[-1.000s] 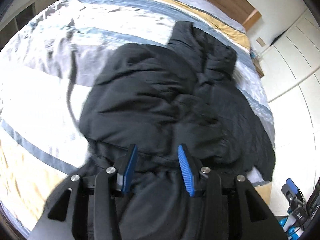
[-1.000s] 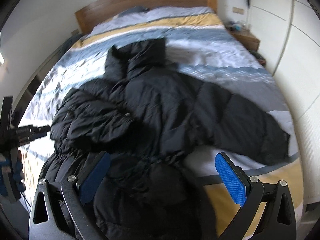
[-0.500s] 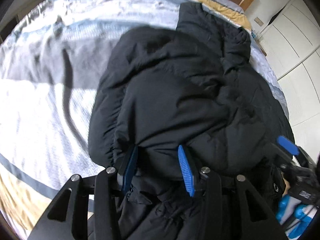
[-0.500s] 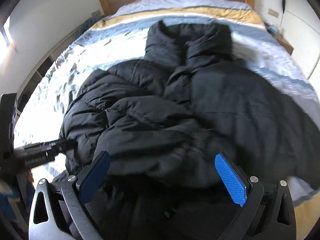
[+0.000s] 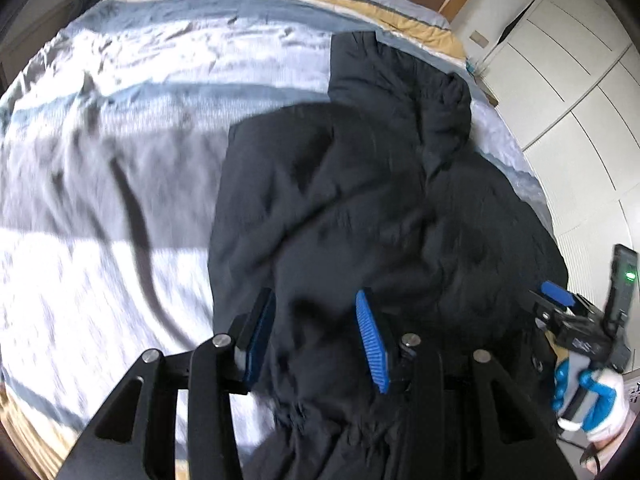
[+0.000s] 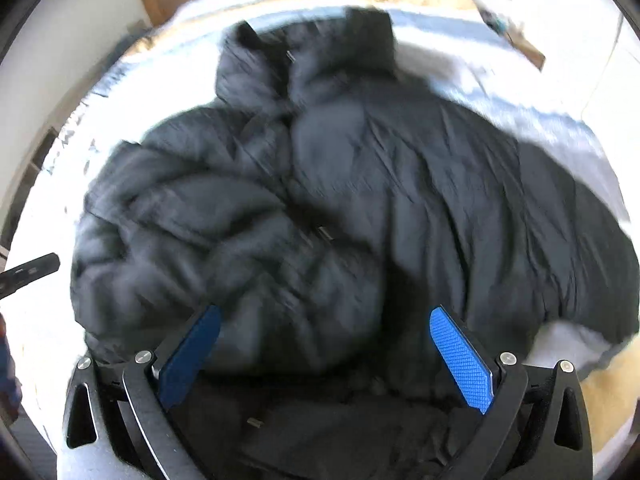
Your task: Fold large clothes
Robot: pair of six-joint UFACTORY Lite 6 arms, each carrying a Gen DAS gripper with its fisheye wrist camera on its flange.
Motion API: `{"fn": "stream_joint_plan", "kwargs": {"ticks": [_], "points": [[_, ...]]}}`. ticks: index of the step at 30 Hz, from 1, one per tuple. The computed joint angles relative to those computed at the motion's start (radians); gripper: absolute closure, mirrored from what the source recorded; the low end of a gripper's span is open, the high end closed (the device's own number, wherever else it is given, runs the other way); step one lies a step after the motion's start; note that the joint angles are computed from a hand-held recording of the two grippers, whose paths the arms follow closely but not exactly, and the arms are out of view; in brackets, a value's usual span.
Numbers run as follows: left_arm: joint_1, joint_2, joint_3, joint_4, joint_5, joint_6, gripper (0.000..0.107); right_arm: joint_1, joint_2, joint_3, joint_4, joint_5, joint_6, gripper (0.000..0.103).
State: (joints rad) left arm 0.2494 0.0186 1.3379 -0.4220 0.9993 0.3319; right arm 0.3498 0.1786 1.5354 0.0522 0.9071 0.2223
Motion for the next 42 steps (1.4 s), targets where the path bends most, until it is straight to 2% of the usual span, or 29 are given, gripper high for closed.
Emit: {"fn": "stream_joint_plan", "kwargs": {"ticks": [5,9,11,18,23,27,30,34,42], "points": [[-0.080,0.104,-0.012,0.070,-0.067,-0.092,0.067,0.121,0.135,0.100,-0.019,-0.022,0.034,0.001],[-0.101,0.060,-0.105,0.116,-0.115,-0.159,0.067,0.125,0.137,0.027,-0.048,-0.014,0.028,0.001],[-0.089,0.010,-0.124,0.118,-0.091,-0.181,0.067,0.092,0.093,-0.039,-0.078,0.001,0.032,0.001],[-0.076,-0.222,-0.112,0.192,0.099,-0.317,0.067,-0.041,-0.107,-0.118,-0.041,0.114,-0.040,0.001],[-0.175,-0.319,0.005,0.292,0.265,-0.517,0.066,-0.121,-0.206,-0.069,0.019,0.221,-0.134,0.001],[-0.277,-0.379,0.094,0.383,0.385,-0.648,0.049,-0.212,-0.243,-0.016,0.096,0.269,-0.202,0.001],[-0.396,-0.394,0.157,0.468,0.463,-0.766,0.048,-0.263,-0.250,-0.026,0.125,0.260,-0.246,0.001],[-0.534,-0.379,0.224,0.544,0.539,-0.897,0.048,-0.394,-0.286,-0.075,0.210,0.305,-0.366,0.001],[-0.728,-0.299,0.342,0.668,0.634,-1.096,0.048,-0.694,-0.323,-0.222,0.311,0.331,-0.542,0.000]]}}
